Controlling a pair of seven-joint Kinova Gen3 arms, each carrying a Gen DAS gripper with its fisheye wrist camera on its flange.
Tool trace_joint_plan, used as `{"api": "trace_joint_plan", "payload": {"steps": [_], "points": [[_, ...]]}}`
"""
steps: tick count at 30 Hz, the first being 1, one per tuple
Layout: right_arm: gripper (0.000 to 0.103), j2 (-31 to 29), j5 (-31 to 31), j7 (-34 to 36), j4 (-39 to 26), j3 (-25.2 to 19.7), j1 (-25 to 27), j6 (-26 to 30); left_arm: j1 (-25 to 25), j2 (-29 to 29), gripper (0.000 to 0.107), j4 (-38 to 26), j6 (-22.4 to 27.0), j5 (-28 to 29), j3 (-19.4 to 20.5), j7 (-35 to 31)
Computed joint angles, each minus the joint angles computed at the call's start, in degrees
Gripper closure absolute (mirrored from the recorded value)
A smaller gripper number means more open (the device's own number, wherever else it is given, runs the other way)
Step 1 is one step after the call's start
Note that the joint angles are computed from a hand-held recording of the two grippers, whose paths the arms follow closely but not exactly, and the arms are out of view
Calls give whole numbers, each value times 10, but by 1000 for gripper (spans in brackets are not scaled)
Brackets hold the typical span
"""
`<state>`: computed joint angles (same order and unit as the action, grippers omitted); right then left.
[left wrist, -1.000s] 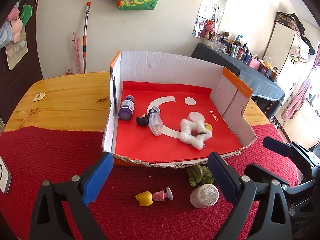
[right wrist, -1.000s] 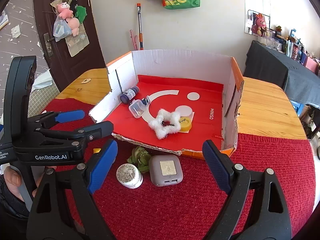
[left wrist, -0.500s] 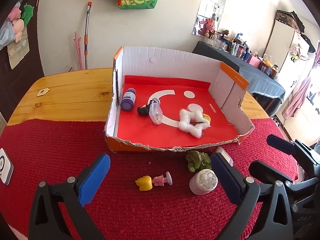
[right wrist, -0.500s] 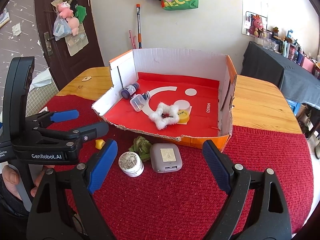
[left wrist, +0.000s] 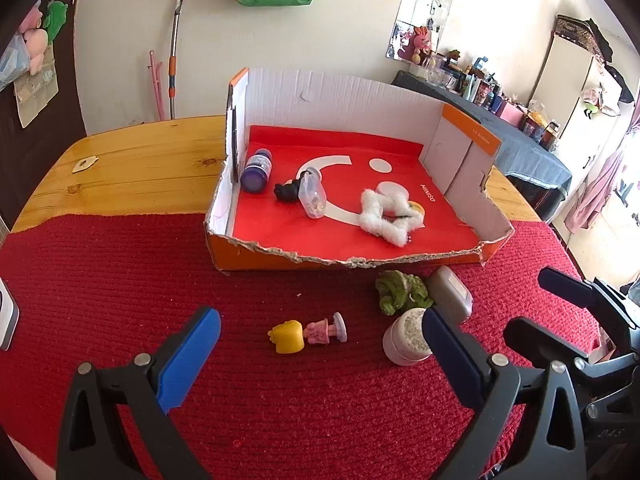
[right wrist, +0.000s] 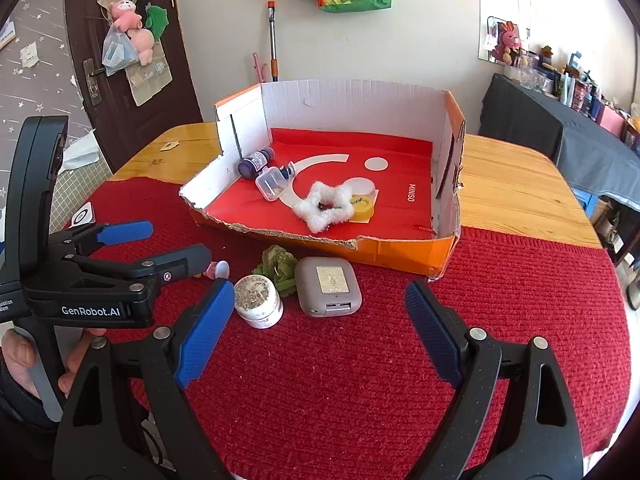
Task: Organize objects
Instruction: 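Withdraw both open tools from the box back over the cloth, then move the left tool to the yellow-pink toy while the right tool approaches the grey case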
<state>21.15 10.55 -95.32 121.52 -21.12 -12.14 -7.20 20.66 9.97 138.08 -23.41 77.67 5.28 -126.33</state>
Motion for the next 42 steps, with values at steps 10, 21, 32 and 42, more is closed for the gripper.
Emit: {"api": "trace_joint_plan", "payload": {"steps": [10,21,32,42], "points": [[16,16,-2,-2,0,5,0,-3,0,25,5,2,15,-25,-13,35],[16,41,-11,4,-17,15,0,3,8,51,7,-3,9,32,-20,21],[25,68,-14,18,-46,-4,19,21,1,61,16,-12,0,59,-4,14],[35,110,-15,50,-83,-91,94,60,0,63,37,-16,-3,42,-1,26]]}}
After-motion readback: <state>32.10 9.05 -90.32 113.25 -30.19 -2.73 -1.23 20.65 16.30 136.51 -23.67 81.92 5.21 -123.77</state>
